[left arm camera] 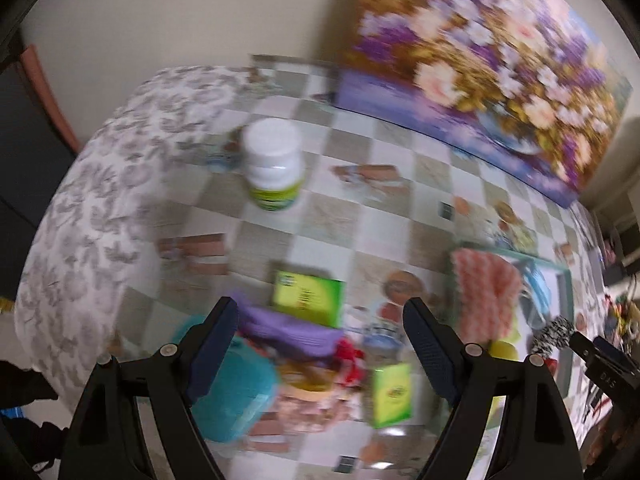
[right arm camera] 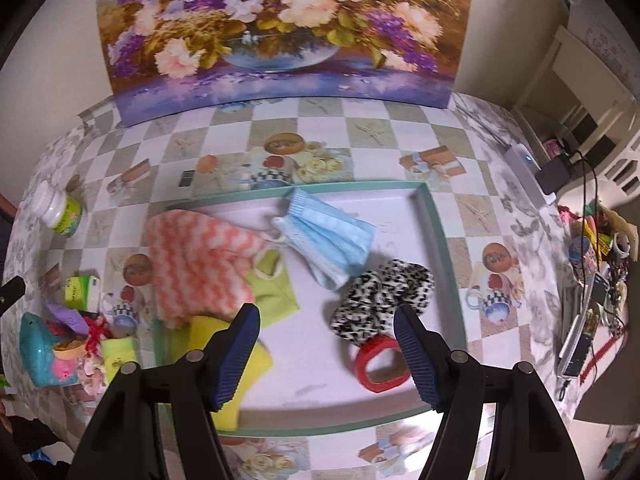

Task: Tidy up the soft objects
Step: 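Move both open tools back toward the remaining items, then close the right tool on the green tissue pack and lift it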

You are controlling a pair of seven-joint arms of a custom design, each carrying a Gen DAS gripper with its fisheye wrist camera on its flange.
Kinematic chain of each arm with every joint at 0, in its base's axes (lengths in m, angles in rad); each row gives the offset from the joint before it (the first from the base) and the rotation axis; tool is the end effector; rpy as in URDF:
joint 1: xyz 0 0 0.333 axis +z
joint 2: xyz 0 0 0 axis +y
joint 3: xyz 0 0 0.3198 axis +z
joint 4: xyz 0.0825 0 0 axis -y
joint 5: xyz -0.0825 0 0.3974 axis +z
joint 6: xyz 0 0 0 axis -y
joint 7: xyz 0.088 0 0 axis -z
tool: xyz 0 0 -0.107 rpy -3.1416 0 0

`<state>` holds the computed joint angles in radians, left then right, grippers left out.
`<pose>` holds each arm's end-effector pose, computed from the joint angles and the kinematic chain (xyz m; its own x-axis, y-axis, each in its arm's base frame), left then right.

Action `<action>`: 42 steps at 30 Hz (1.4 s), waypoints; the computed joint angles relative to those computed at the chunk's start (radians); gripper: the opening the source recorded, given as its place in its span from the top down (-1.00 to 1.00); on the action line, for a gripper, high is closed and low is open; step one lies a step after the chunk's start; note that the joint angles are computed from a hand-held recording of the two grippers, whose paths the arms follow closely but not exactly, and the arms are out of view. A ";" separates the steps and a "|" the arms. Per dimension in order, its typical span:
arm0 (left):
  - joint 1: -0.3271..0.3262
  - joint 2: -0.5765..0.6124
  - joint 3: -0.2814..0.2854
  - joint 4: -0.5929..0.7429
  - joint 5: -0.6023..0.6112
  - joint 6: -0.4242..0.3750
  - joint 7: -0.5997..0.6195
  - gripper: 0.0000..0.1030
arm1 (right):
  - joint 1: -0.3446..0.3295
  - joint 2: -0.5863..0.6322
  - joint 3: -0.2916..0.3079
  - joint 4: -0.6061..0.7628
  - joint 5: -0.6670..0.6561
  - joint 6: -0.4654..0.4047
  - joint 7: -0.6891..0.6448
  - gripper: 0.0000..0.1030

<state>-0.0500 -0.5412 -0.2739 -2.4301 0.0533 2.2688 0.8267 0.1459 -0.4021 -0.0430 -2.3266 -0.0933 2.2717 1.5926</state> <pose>0.4089 -0.1476 0.5280 0.3749 -0.9222 0.0955 -0.8414 -0.3816 -0.3827 0.4693 0.0444 0.5285 0.1176 -0.9910 0.0632 -0.9312 -0.1322 -0.3397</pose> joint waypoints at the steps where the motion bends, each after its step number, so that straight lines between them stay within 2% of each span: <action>1: 0.008 -0.009 0.005 -0.007 0.006 -0.008 -0.001 -0.65 | 0.006 -0.002 0.003 -0.001 0.007 0.002 -0.001 -0.42; 11: 0.071 -0.096 0.042 -0.081 0.009 -0.043 0.000 -0.65 | 0.088 0.009 0.046 0.008 0.057 0.006 -0.006 -0.42; 21: 0.088 -0.073 0.062 -0.102 -0.027 -0.055 0.041 -0.65 | 0.202 0.043 0.090 0.002 0.119 -0.003 -0.055 -0.42; 32: 0.082 0.000 0.084 -0.096 -0.083 -0.052 0.083 -0.65 | 0.258 0.113 0.124 0.001 0.128 -0.039 -0.068 -0.42; 42: 0.082 0.014 0.083 -0.087 -0.092 -0.047 0.090 -0.65 | 0.264 0.156 0.138 -0.005 0.122 -0.064 -0.060 -0.42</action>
